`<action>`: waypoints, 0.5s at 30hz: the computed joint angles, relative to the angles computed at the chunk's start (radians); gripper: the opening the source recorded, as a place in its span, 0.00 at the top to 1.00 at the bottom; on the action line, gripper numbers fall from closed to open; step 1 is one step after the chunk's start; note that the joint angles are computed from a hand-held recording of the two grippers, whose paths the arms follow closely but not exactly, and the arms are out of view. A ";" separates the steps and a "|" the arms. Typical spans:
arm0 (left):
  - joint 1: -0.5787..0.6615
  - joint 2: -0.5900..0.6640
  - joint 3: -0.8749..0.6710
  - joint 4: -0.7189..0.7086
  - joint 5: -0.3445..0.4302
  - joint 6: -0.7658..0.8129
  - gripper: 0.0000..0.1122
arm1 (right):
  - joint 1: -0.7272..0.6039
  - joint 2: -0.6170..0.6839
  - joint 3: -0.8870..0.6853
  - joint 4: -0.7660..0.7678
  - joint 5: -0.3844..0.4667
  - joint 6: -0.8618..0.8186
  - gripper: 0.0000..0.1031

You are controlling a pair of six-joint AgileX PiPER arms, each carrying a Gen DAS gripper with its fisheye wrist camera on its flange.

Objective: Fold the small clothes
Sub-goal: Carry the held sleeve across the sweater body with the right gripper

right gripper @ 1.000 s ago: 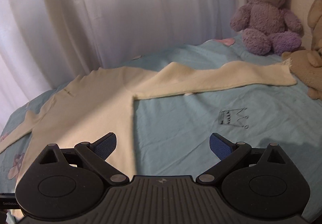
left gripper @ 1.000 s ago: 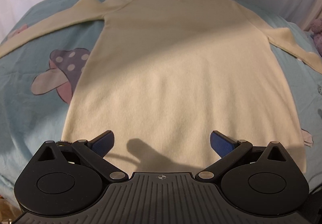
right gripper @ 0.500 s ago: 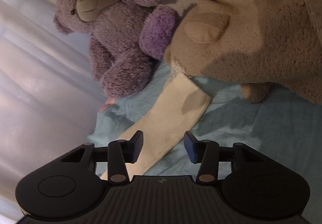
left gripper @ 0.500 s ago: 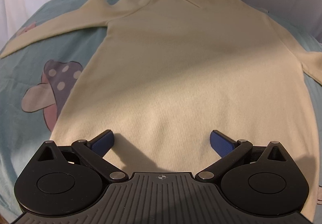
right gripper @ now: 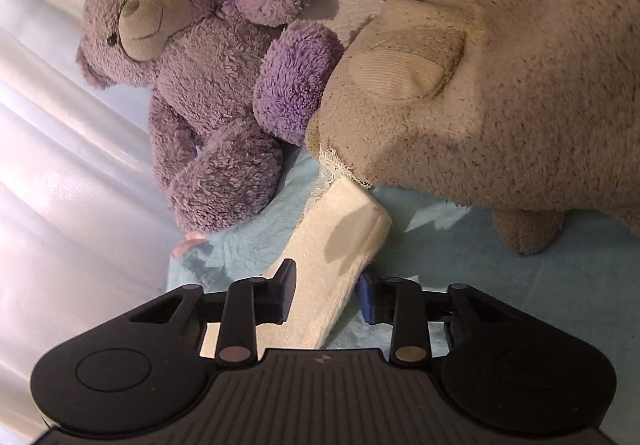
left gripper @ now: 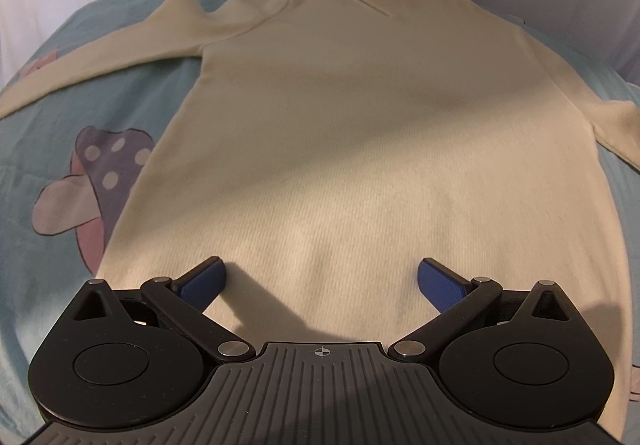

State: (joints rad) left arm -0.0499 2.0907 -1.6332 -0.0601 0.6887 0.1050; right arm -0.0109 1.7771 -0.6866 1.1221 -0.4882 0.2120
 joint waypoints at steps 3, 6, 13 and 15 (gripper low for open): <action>0.019 0.017 -0.033 -0.054 0.028 0.104 0.08 | 0.080 -0.011 -0.068 0.221 -0.062 -0.300 0.94; 0.047 0.059 -0.136 -0.127 0.128 0.160 0.08 | 0.245 -0.036 -0.199 0.365 -0.157 -0.600 0.94; 0.148 0.253 -0.538 -0.576 0.378 0.307 0.09 | 0.541 0.232 -0.691 0.196 0.064 -0.838 0.91; 0.155 0.345 -0.701 -0.674 0.458 0.324 0.09 | 0.561 0.340 -0.829 0.363 0.209 -1.023 0.74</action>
State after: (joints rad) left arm 0.1055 2.4358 -2.3338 -0.7343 1.1467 0.4295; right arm 0.5504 2.1169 -1.5151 1.4847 -0.2796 -0.8107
